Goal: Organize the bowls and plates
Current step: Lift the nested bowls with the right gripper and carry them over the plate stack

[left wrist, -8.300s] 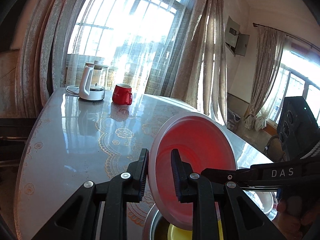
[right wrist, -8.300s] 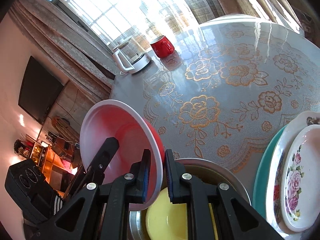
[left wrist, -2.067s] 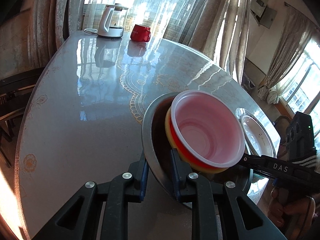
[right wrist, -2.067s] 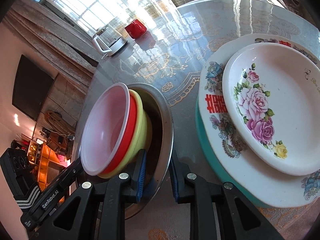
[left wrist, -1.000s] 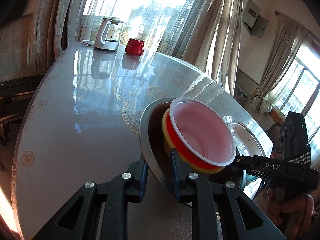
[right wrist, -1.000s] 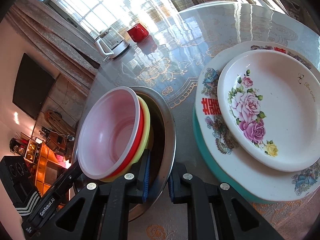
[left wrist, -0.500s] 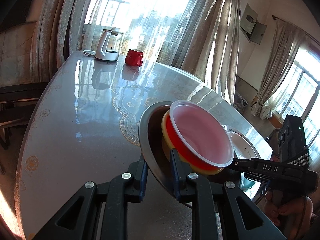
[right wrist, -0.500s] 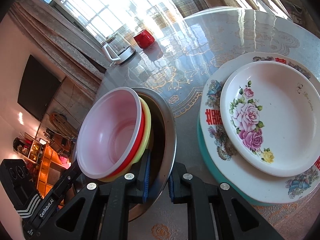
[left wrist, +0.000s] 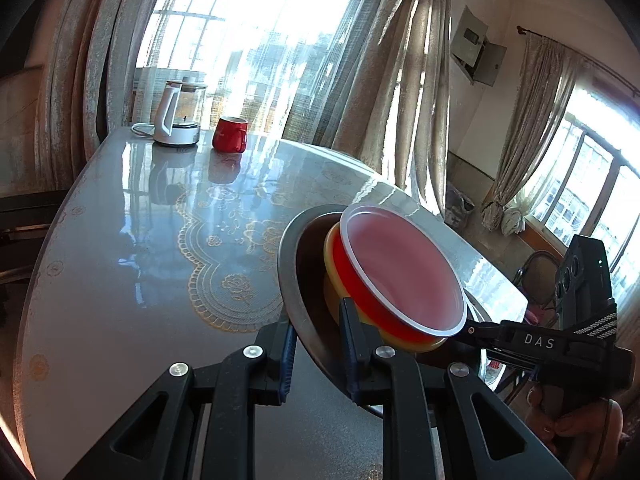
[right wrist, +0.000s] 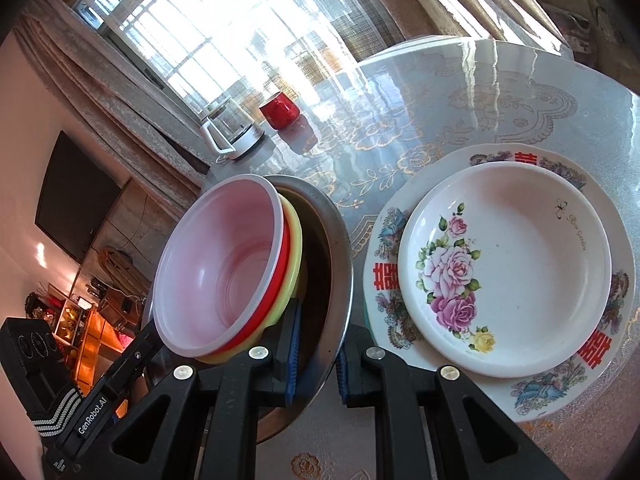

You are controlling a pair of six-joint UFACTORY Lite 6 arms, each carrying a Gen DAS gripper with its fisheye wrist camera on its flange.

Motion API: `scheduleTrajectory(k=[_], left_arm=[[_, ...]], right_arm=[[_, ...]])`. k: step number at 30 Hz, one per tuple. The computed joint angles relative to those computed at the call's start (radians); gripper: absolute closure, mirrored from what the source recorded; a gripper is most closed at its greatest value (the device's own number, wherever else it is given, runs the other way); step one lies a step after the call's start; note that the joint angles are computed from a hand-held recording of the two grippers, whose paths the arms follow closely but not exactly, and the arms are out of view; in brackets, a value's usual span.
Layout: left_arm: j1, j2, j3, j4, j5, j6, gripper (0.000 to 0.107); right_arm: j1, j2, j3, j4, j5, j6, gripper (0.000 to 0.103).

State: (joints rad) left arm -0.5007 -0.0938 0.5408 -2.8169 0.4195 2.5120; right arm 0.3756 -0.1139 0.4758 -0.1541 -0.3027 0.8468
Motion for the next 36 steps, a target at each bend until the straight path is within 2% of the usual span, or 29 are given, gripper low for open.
scheduleTrajectory(k=[7, 10, 18, 23, 26, 36], left_arm=[[-0.085, 0.126, 0.174, 0.006, -0.012, -0.015, 0.088], [-0.123, 0.196, 0.258, 0.02, -0.023, -0.039, 0.088], [-0.211, 0.368, 0.483, 0.03, -0.084, -0.053, 0.088], [-0.23, 0.445, 0.57, 0.094, -0.09, -0.111, 0.088], [-0.246, 0.481, 0.606, 0.091, -0.101, -0.114, 0.088], [-0.262, 0.536, 0.648, 0.111, -0.092, -0.144, 0.088]], right_arm=[[-0.092, -0.175, -0.073, 0.034, 0.073, -0.055, 0.087], [-0.146, -0.24, -0.106, -0.005, 0.099, -0.024, 0.087], [-0.346, -0.362, -0.184, -0.468, 0.113, 0.394, 0.088], [-0.413, -0.36, -0.186, -0.559, 0.106, 0.478, 0.088], [-0.466, -0.408, -0.228, -0.707, 0.098, 0.603, 0.088], [-0.524, -0.41, -0.249, -0.771, 0.083, 0.661, 0.088]])
